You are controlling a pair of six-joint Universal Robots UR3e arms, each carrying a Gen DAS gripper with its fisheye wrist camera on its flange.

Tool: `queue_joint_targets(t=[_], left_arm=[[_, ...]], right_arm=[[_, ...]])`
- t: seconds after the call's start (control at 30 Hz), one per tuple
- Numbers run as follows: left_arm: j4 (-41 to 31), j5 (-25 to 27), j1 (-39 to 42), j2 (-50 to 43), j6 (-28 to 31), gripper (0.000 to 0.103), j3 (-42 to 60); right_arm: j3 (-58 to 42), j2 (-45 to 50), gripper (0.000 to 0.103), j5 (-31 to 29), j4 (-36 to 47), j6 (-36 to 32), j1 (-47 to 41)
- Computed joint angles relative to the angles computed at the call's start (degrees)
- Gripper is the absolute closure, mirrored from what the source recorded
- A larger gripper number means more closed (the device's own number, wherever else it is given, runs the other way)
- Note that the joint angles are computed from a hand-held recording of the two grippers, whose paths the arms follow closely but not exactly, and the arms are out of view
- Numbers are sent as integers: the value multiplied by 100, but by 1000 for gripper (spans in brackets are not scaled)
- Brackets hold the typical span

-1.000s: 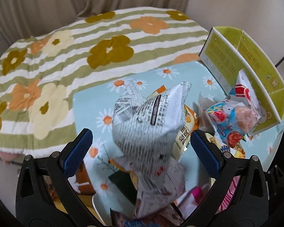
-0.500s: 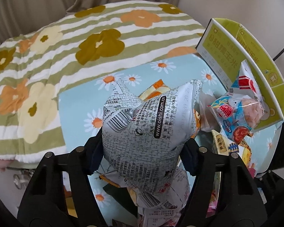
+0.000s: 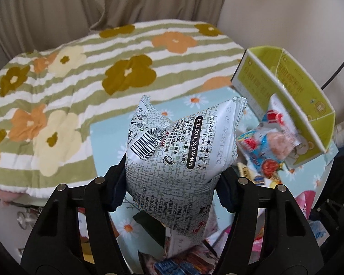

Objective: Organize snacks
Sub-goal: 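Carry both bags over the box and open both tools to drop them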

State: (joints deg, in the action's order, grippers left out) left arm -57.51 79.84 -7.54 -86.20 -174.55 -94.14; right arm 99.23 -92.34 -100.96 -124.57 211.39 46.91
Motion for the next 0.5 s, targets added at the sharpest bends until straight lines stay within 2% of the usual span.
queue_joint_targets(t=[0.13,0.3,0.4,0.5], left_arm=[[-239,180,-216,126,-236,42,372],[-495,712,-813,-85,-736,42,1162],[-628,1209,-1384,-481,-1185,42,1854],[-893,1777,-2044,-1111,-1716,42,2824]], right_arm=[[18,-363,39,47,-173,-321,-202],[100,-1077,39,290,-97,-948,-871],[294,-1682,39,707,-1,-1551,-1590],[463,-2422,39,1512,397,-2441,-2764]])
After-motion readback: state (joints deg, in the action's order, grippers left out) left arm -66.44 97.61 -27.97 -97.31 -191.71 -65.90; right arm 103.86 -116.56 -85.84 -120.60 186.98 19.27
